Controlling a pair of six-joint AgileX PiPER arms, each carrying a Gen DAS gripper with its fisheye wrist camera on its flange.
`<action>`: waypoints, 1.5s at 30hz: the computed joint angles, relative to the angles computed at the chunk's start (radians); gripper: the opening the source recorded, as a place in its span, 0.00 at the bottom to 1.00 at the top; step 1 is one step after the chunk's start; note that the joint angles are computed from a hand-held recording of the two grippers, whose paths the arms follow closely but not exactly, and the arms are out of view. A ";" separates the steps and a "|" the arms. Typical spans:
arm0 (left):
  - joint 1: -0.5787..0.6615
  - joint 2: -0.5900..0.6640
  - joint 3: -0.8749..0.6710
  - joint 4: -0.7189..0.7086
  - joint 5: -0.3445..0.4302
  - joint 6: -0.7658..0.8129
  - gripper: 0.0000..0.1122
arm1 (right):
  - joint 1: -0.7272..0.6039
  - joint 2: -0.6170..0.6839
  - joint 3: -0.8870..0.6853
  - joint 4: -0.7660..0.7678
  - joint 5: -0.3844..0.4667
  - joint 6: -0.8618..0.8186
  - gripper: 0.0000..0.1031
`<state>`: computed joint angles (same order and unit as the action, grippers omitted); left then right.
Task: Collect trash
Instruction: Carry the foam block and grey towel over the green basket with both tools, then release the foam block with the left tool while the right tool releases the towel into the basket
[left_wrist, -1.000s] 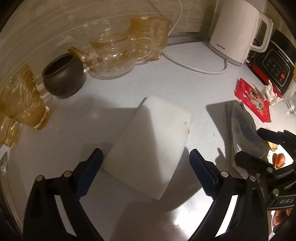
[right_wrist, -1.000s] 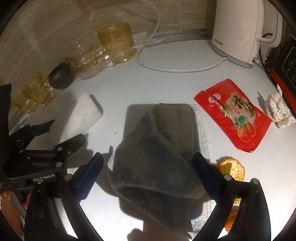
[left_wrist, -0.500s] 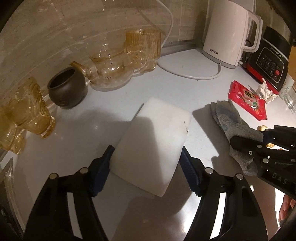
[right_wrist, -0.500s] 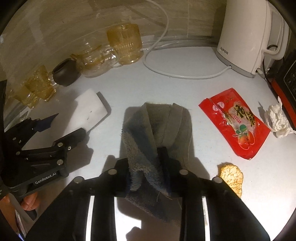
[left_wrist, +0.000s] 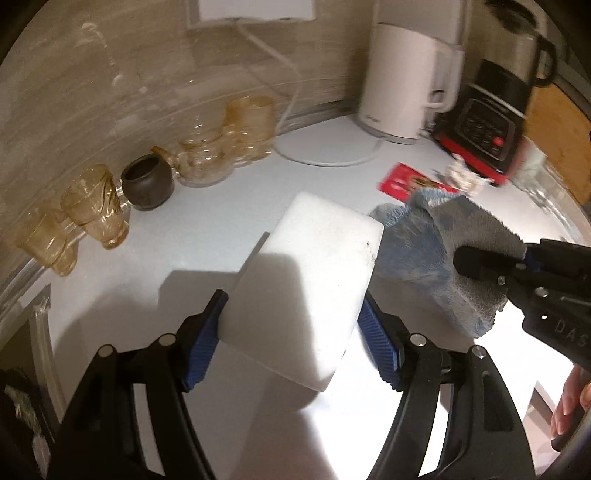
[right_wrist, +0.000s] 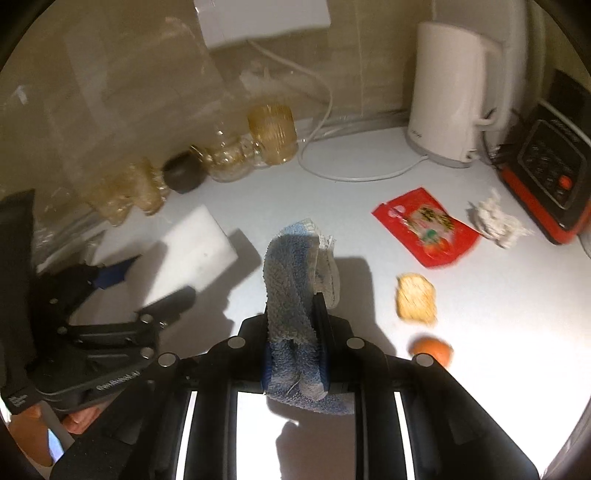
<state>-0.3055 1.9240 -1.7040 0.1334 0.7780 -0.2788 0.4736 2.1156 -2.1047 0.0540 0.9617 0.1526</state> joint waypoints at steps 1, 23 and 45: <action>-0.013 -0.026 0.028 -0.010 -0.004 0.002 0.61 | 0.001 -0.067 0.095 -0.002 -0.036 0.004 0.19; -0.675 -0.349 0.470 0.130 0.038 -0.376 0.61 | 0.037 -1.139 1.254 -0.159 -0.060 0.331 0.19; -0.900 -0.197 0.479 0.069 0.069 -0.541 0.67 | -0.033 -1.507 1.472 -0.055 0.134 0.259 0.19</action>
